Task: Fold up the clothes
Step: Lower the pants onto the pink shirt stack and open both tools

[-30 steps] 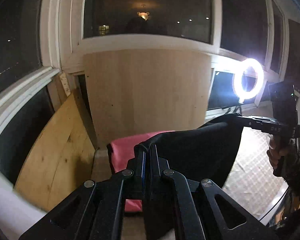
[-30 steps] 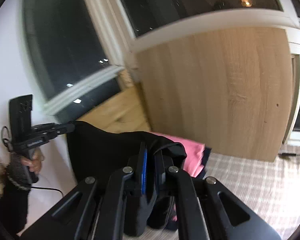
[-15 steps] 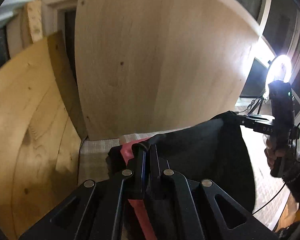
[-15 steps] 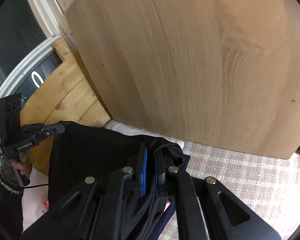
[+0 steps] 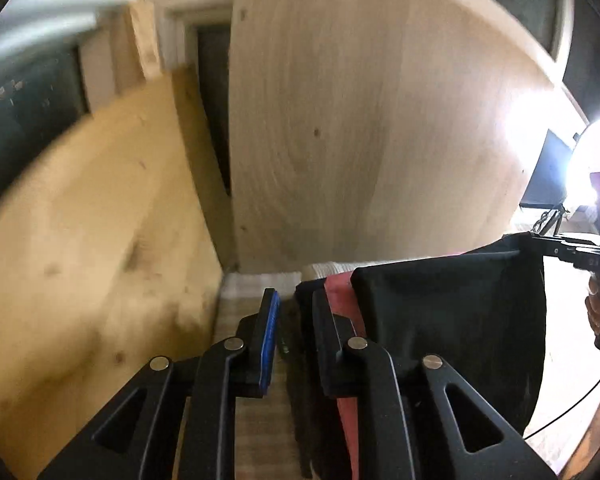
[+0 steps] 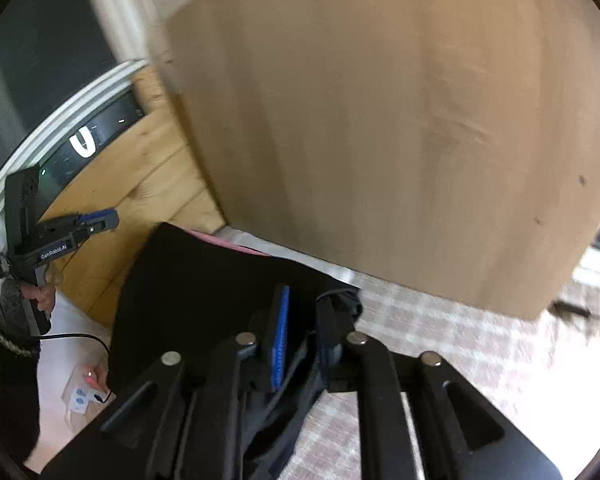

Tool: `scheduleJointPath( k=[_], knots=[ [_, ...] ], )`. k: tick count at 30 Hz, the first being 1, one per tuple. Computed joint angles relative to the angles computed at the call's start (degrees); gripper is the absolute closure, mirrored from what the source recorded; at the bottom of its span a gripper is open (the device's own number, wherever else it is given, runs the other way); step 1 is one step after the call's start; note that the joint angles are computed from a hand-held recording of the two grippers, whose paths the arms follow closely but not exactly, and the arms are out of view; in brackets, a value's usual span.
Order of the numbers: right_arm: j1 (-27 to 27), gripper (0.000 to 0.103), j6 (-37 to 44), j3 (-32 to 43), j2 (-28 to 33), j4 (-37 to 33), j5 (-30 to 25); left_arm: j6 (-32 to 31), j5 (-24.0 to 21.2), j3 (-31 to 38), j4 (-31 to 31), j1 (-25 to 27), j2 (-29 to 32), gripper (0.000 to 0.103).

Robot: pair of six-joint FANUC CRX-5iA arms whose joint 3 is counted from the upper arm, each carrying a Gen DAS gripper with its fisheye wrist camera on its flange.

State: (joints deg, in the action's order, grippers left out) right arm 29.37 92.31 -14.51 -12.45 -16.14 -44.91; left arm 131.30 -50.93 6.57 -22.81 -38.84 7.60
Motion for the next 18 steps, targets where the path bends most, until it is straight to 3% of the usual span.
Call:
scheduleJointPath(
  k=[5,9,10,13,15,18],
  knots=[
    [5.8,0.088,-6.9,1.5,5.8,10.5,0.6,-4.2,-0.6,4.0,-1.1,-3.7,2.3,0.083],
    [4.9,0.088,-6.2,1.3,5.8,9.7,0.9,-8.8,-1.3,6.9,3.0,-2.6,6.8,0.083],
    [4.2,0.088,-5.5,1.3,5.6,8.7,1.0,-9.4,-1.5,7.5,3.8,-2.2,7.9,0.083],
    [0.9,0.088,-1.3,2.3,5.5,3.1,0.1,-7.4,-8.2,12.9,-2.2,-3.4,12.5,0.079],
    [-3.4,0.087,4.7,5.1,6.8,-4.8,-3.5,-7.1,-5.5,11.6,-0.8,-2.3,12.1,0.079],
    [-10.3,0.087,10.6,9.6,10.3,-14.2,-10.9,-9.8,-6.1,11.8,2.0,-1.3,13.3,0.079]
  ],
)
